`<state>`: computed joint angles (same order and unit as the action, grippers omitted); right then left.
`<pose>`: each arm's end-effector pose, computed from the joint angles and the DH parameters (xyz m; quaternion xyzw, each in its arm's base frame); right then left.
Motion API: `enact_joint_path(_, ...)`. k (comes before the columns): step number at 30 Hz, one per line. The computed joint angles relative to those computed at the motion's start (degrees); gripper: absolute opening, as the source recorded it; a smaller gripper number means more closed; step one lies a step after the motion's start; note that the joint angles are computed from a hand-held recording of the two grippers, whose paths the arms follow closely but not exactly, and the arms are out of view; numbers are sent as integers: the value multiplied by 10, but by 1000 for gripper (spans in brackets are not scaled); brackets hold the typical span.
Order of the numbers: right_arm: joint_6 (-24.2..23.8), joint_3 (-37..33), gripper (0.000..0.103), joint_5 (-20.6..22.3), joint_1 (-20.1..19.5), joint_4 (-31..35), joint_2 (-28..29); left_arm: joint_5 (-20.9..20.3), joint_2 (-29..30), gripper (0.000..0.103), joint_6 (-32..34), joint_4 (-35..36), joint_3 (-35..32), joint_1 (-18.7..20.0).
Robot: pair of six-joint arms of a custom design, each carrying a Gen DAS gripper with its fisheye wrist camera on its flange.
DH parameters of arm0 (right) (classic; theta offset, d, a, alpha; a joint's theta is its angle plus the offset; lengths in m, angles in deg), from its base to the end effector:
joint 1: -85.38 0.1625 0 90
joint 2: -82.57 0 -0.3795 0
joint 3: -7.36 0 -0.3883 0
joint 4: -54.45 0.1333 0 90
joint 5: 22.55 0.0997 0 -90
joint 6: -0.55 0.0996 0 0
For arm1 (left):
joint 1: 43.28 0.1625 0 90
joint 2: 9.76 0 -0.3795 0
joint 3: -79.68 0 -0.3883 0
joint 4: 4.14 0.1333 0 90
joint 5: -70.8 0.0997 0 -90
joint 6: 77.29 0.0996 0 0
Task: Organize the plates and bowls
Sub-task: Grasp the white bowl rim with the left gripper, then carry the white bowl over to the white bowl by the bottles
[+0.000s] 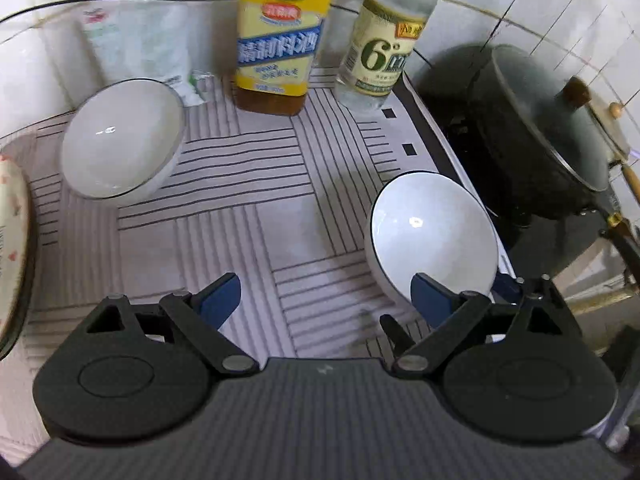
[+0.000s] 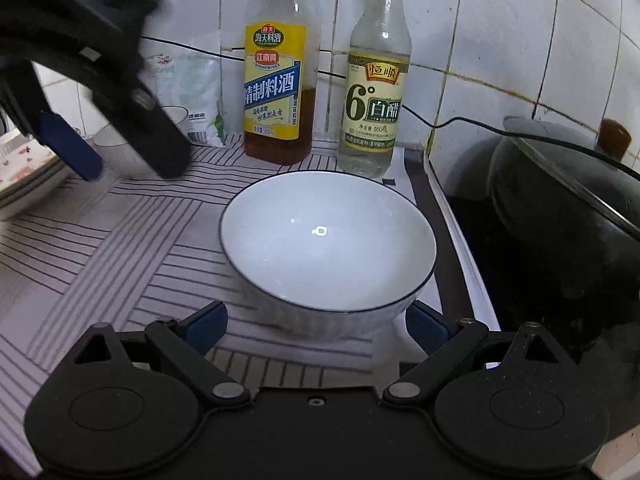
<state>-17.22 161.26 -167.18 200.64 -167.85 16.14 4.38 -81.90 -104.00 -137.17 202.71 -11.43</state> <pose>0.1667 -0.2312 0.1518 0.1384 -0.8283 0.3658 0.4012 -0.2889 -0.3833 0.1184 0.2781 0.9363 -0.0880 0.1957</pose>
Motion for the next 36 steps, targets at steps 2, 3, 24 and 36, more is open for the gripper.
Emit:
enact_joint_path(2,-16,3,98,21,-16,-33,6,-18,23,90,3,-16,-6,9)
enact_joint_path(3,-21,3,98,25,-20,-41,9,-26,31,88,2,-23,-8,12)
enact_joint_path(24,-22,-14,98,26,3,-49,44,-74,42,17,-29,-17,-5,30)
enact_joint_path(36,27,-63,98,41,105,55,66,-10,-119,17,-75,101,43,6)
